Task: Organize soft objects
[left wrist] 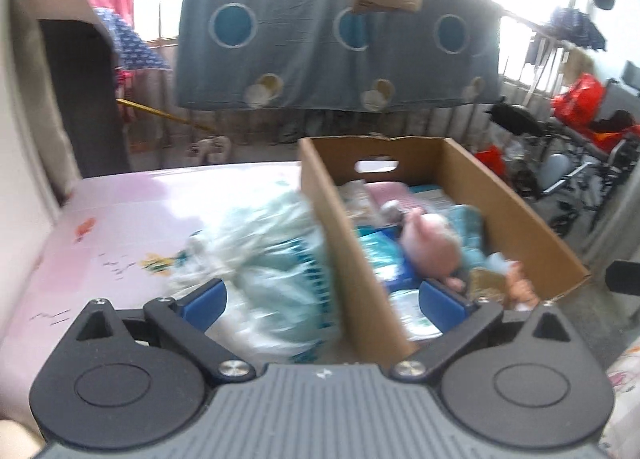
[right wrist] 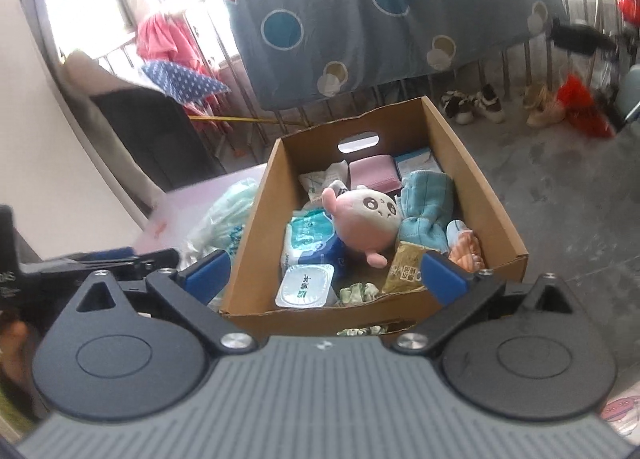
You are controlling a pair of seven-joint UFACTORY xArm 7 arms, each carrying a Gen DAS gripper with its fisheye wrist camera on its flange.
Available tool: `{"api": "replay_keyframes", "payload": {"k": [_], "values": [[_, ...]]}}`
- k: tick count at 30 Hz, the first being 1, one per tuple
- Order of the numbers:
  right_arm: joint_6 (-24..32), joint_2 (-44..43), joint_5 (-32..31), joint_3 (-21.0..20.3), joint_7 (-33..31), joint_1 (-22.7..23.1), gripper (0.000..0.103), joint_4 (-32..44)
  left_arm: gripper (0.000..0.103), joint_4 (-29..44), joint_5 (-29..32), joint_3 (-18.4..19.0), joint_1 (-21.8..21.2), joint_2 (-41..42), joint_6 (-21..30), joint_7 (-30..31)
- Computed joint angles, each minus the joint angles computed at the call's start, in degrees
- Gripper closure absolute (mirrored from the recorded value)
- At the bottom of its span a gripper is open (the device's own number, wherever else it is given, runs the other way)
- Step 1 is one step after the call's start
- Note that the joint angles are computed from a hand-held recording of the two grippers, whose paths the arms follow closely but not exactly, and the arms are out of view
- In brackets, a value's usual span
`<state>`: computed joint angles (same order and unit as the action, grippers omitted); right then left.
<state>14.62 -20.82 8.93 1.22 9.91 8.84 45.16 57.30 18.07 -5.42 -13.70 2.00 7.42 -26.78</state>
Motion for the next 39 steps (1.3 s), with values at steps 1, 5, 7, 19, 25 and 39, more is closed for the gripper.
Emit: {"api": "replay_keyframes", "payload": {"k": [1,5,7,19,25,39], "values": [[0.26,0.39,-2.42,2.36,2.39,-2.05,0.001,0.35,0.0,-0.29,0.12,0.26,0.22,-0.47,0.59,-0.05],[0.89,1.56,-12.91,9.5,11.71,-7.66,0.001,1.22,0.0,-2.02,1.14,0.59,1.48,-2.04,1.03,-0.16],[0.81,2.09,-17.47,11.64,16.13,-9.3,0.001,1.5,0.0,-3.49,3.27,0.64,2.46,-3.0,-0.24,-1.45],[7.9,2.69,-48.37,21.09,42.86,-17.1,0.001,4.62,0.0,-6.81,12.5,-2.83,8.71,-6.26,0.25,-11.02],[10.84,1.42,-57.43,20.75,48.81,-15.83,0.001,4.66,0.0,-6.48,10.07,-1.43,7.01,-5.64,2.73,-8.11],[4.51,0.31,-57.7,15.22,52.74,-11.92,0.001,1.95,0.0,-7.67,13.7,-2.38,9.27,-6.7,-0.01,-11.94]]}}
